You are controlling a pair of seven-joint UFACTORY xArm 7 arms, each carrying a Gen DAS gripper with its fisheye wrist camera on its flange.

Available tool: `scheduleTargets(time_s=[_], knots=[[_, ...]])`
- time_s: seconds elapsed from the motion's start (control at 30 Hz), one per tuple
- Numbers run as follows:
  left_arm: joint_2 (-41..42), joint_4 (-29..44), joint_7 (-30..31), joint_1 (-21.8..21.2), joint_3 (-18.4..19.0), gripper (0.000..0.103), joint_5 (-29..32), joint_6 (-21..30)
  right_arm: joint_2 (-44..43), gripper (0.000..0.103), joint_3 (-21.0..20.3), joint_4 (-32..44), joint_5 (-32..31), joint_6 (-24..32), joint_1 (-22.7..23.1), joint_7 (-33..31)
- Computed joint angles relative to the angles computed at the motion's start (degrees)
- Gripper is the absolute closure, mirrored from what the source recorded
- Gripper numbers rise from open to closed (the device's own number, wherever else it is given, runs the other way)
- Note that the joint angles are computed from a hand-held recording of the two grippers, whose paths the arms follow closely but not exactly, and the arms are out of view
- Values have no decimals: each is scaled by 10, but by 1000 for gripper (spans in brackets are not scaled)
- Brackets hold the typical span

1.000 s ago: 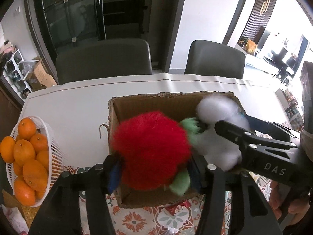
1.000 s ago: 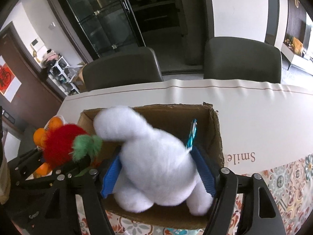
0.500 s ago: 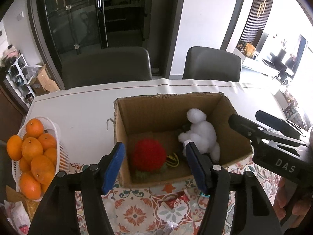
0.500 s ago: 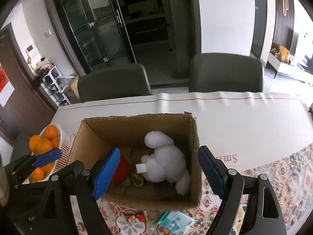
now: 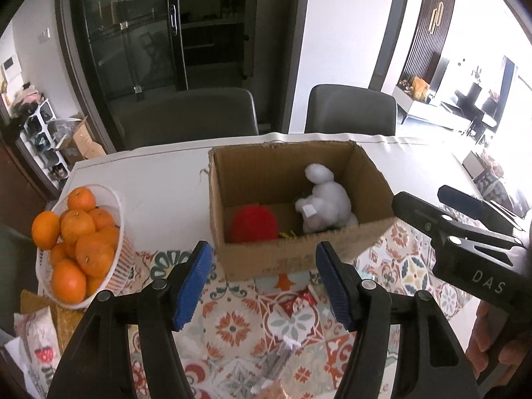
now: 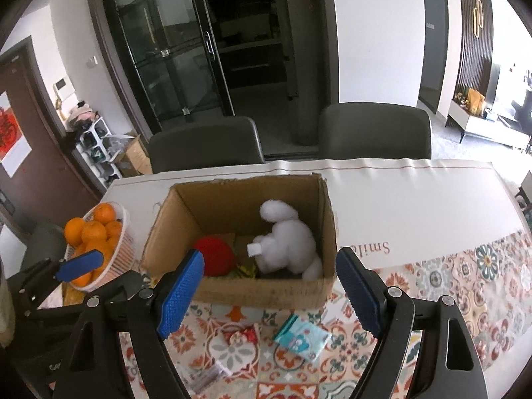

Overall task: Organize soft objects
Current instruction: 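Release the pompom and bunny into the box with both tools, then lower both tools to the table toward the red packet and teal tissue pack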

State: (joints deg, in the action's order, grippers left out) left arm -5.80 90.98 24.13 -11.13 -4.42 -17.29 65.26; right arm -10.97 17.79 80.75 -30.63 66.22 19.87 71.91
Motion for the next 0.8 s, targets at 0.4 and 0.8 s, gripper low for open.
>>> scheduleTargets(time_s=[0.4, 0.8], knots=[[-81, -100, 27, -5, 8, 39, 5, 18, -49, 20, 24, -58, 28, 23, 15, 46], [-118, -211, 100, -27, -2, 39, 35, -11, -67, 20, 13, -136, 111, 18, 18, -33]])
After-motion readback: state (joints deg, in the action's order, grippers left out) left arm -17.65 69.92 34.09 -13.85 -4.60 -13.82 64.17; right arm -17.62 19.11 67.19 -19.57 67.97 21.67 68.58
